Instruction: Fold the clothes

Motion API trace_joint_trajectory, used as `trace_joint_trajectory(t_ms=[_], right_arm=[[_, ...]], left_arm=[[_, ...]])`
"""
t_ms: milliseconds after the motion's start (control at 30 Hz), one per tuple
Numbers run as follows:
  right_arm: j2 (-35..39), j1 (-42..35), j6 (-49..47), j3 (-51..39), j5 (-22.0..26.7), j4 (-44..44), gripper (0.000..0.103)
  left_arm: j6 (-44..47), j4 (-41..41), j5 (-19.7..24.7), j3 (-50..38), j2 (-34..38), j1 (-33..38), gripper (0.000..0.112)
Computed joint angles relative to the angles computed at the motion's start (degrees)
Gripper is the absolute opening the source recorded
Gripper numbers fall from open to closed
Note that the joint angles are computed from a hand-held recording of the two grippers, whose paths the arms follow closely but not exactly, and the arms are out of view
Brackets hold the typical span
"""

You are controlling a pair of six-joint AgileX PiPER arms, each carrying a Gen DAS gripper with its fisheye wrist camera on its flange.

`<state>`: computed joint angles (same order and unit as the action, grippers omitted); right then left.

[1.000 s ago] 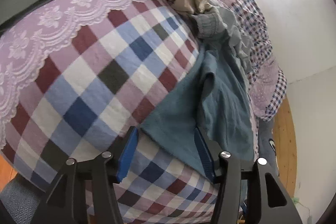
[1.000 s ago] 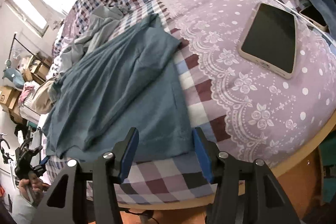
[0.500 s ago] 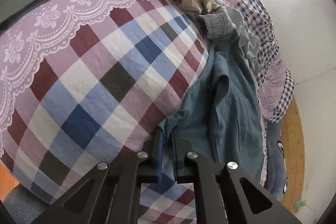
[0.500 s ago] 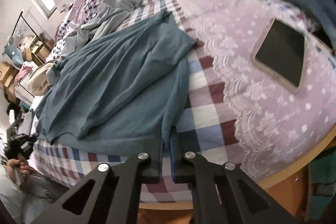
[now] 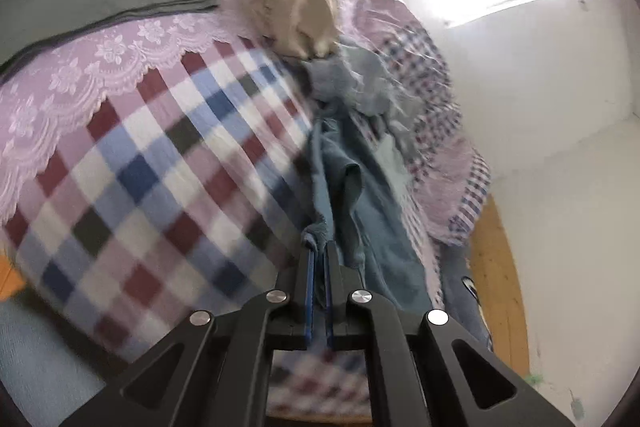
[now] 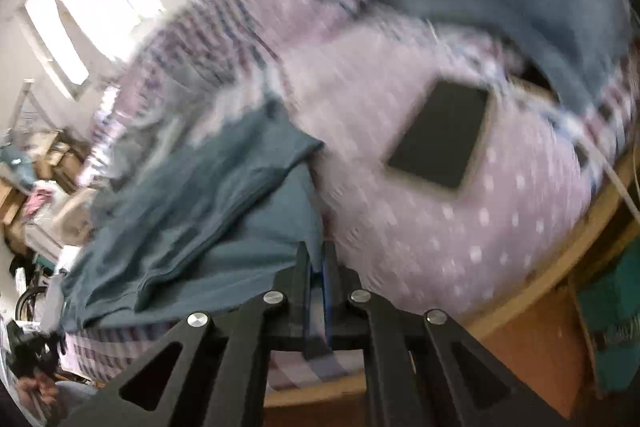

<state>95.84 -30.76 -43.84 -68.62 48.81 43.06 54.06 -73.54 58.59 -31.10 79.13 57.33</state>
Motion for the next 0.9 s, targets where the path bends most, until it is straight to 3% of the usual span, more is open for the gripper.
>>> trace_joint_trajectory(t_ms=[67, 133, 200, 233, 267, 300, 333, 367, 500, 667, 833, 900], right_arm=[[-0.9, 3.0, 9.6, 0.7, -6.5, -9.4, 0.007], [-2.4, 3.1, 13.2, 2.3, -10.2, -11.2, 0.009], [-3.1, 2.1, 10.9, 3.0, -10.9, -7.2, 0.023], [-3.4, 2.0, 8.5, 3.5, -11.1, -4.9, 0.038], [-3.9, 2.4, 5.9, 4.2, -11.5, -2.8, 0.045], [-4.4, 3.3, 3.9, 4.9, -12.2, -1.6, 0.045], [-4.8, 4.1, 2.0, 5.6, -12.7, -0.5, 0.045], [-5.1, 4.7, 0.0, 6.4, -13.0, 0.4, 0.046], [-5.5, 10.1, -1.4, 7.6, -14.4, -0.3, 0.047], [-6.1, 15.2, -1.4, 7.9, -15.1, -0.2, 0.047], [-5.6, 20.0, -1.2, 6.8, -15.1, 0.2, 0.049], [-5.0, 21.9, -0.2, 5.8, -15.0, -0.4, 0.049]], left_arm=[[-7.3, 6.8, -4.4, -0.7, 0.8, -3.1, 0.003], [-17.0, 14.5, -8.1, -3.6, 5.0, -7.3, 0.003], [-21.8, 17.8, -11.7, -3.6, 3.6, -8.7, 0.003], [-20.7, 16.6, -12.4, -2.7, 1.7, -7.9, 0.005], [-17.8, 14.0, -11.9, -1.8, 0.6, -6.4, 0.019], [-14.2, 10.7, -10.3, -1.0, 0.2, -4.6, 0.03], [-10.8, 7.7, -8.6, -0.3, -0.1, -2.8, 0.052], [-7.3, 4.7, -6.6, 0.4, -0.2, -1.1, 0.06], [-1.0, -0.5, -3.8, -0.2, 0.8, -2.1, 0.06], [0.6, -2.9, -5.3, -6.4, 4.4, -10.7, 0.061], [-2.4, -0.6, -9.0, -21.2, 11.4, -19.0, 0.062], [-7.8, 4.1, -9.4, -31.4, 17.4, -22.3, 0.062]])
